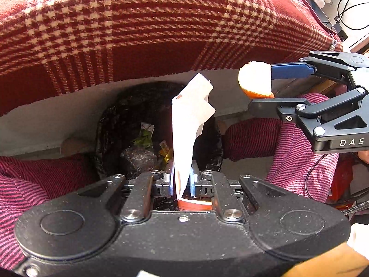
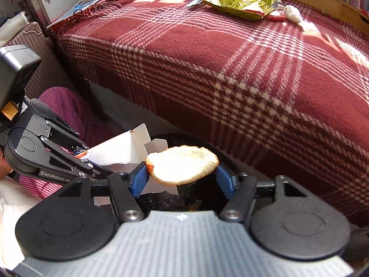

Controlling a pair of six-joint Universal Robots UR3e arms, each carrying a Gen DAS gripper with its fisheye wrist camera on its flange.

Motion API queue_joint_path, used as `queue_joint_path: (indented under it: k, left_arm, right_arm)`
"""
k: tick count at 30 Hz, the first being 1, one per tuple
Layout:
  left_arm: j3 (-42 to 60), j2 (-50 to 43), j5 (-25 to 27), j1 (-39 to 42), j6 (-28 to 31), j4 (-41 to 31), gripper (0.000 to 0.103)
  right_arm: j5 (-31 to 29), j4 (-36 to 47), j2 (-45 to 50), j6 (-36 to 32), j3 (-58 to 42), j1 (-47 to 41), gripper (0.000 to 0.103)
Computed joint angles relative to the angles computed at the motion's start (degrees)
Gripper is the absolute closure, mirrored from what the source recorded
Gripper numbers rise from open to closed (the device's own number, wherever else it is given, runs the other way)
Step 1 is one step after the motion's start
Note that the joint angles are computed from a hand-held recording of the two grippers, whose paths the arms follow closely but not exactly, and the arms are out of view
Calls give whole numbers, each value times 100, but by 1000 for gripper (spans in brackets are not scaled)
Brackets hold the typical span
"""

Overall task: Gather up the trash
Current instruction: 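Lower the paper bag and bread slice into the trash bin and open both tools, then raise both open tools back toward the blanket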

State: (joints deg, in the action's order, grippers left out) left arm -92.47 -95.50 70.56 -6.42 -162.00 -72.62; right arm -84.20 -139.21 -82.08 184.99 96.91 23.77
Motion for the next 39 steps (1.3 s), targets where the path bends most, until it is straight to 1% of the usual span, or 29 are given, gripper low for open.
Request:
queue_joint_path:
  k: [5,15,17,25,34,39]
  left_arm:
    - [73,-65,70,-29,11,-8,90]
    - [-44,45,21,12,67,147,89]
    - [-76,90,17,11,93,166,87]
    - [-94,121,52,17,100,154,80]
    - [-123,168,88,11,65,152,73]
    - [-111,271,22,51,120,177,72]
  right_arm:
    - [18,15,28,-64,-44,-11,28]
    - [6,7,83,-84,-138,-12,26]
    - [2,3,85,-77,-137,-11,26]
    - [29,-39,65,-49,-98,-25,18]
    - [21,-65,30,-22,-47,-38,17]
    - [26,-75,-27,-64,-47,-58,17]
